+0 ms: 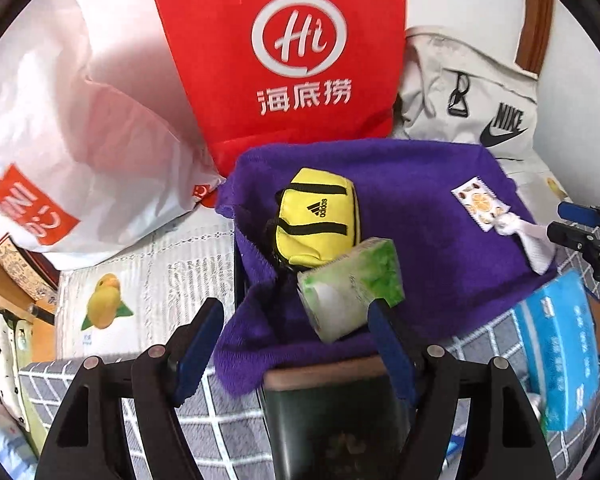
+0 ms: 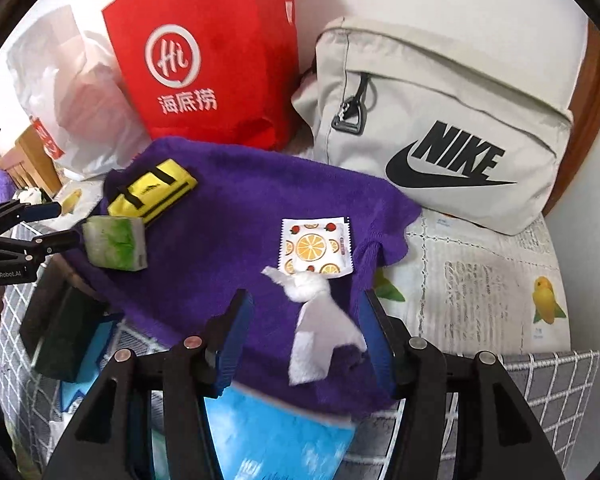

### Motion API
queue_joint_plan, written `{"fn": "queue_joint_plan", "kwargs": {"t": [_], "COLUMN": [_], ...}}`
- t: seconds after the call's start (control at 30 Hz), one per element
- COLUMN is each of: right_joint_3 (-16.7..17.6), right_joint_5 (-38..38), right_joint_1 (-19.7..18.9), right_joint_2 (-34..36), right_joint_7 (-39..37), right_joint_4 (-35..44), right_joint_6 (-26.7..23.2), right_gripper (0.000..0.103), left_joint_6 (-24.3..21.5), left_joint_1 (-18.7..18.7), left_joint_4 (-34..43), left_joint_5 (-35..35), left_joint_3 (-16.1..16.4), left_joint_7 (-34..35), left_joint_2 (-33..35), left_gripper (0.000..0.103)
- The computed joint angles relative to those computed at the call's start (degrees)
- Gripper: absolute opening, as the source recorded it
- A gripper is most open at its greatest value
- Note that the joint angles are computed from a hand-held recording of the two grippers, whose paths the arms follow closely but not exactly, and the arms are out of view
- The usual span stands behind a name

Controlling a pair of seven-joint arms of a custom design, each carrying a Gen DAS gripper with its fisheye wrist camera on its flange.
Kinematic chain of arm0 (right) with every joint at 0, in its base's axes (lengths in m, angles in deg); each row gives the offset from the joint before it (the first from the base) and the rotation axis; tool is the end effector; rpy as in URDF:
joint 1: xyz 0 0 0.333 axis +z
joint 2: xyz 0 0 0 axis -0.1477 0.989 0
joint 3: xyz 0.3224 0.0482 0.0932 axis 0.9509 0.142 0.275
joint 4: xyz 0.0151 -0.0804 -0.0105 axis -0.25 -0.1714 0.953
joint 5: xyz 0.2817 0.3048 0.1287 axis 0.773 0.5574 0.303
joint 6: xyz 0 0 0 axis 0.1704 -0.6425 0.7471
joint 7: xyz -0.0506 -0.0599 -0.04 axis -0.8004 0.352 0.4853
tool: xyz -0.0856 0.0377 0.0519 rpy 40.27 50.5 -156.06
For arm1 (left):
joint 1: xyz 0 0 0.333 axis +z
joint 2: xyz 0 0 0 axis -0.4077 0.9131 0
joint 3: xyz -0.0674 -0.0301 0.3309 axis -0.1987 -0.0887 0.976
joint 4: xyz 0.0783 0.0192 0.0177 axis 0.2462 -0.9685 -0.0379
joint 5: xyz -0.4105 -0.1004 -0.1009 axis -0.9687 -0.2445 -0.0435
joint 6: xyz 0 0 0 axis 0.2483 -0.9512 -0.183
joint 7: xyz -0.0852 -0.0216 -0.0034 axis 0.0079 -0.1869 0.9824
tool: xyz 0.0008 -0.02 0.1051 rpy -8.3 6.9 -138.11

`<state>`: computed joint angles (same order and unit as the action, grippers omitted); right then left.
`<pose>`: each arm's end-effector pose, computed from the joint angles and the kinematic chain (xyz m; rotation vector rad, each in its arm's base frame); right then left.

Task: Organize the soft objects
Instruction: 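Grasp the long green packet with the right tool while the left tool reaches the white mesh bag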

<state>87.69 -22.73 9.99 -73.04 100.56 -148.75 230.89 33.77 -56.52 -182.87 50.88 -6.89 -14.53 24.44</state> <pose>0.5726 0.2406 0.4611 -2.2403 1.2691 -0.3458 0.4722 -0.4898 0.4666 -1.9393 1.7248 -0.4517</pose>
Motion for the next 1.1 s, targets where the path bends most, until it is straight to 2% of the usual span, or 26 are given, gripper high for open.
{"fn": "queue_joint_plan", "kwargs": {"t": [0.4, 0.53, 0.7, 0.83, 0.93, 1.1], "right_joint_3": [-0.3, -1.4, -1.7, -2.8, -3.1, -4.9], "right_joint_5": [7.0, 10.3, 11.9, 14.0, 15.4, 19.7], "right_joint_1": [3.2, 5.6, 7.8, 10.4, 11.6, 14.7], "right_joint_2": [-18.4, -24.7, -32.5, -35.7, -35.5, -32.9], "right_joint_7": [-2.8, -4.5, -5.7, -6.9, -7.2, -9.6], "right_joint_4": [-16.9, -23.1, -30.7, -34.9, -36.7, -37.6], "right_joint_6": [1.9, 1.7, 0.4, -0.5, -0.3, 2.4], "right_gripper": [0.055, 0.055, 0.055, 0.055, 0.055, 0.055], "left_joint_6": [-2.6, -2.4, 0.4, 2.8, 2.4, 4.9], "left_joint_1": [-4.4, -5.5, -6.5, -7.2, -7.8, -8.0], "left_joint_4": [-3.6, -5.6, -8.4, -10.5, -11.4, -14.4], "left_joint_5": [1.9, 2.2, 2.5, 3.0, 3.0, 2.3], "left_joint_3": [-4.0, -5.1, -6.1, -6.6, -6.9, -7.2], "left_joint_7": [-7.4, -11.3, -16.8, -19.4, -21.1, -25.1], "left_joint_2": [-5.1, -6.2, -6.7, -7.0, -6.8, -7.7], "left_gripper": [0.073, 0.073, 0.073, 0.073, 0.073, 0.073]}}
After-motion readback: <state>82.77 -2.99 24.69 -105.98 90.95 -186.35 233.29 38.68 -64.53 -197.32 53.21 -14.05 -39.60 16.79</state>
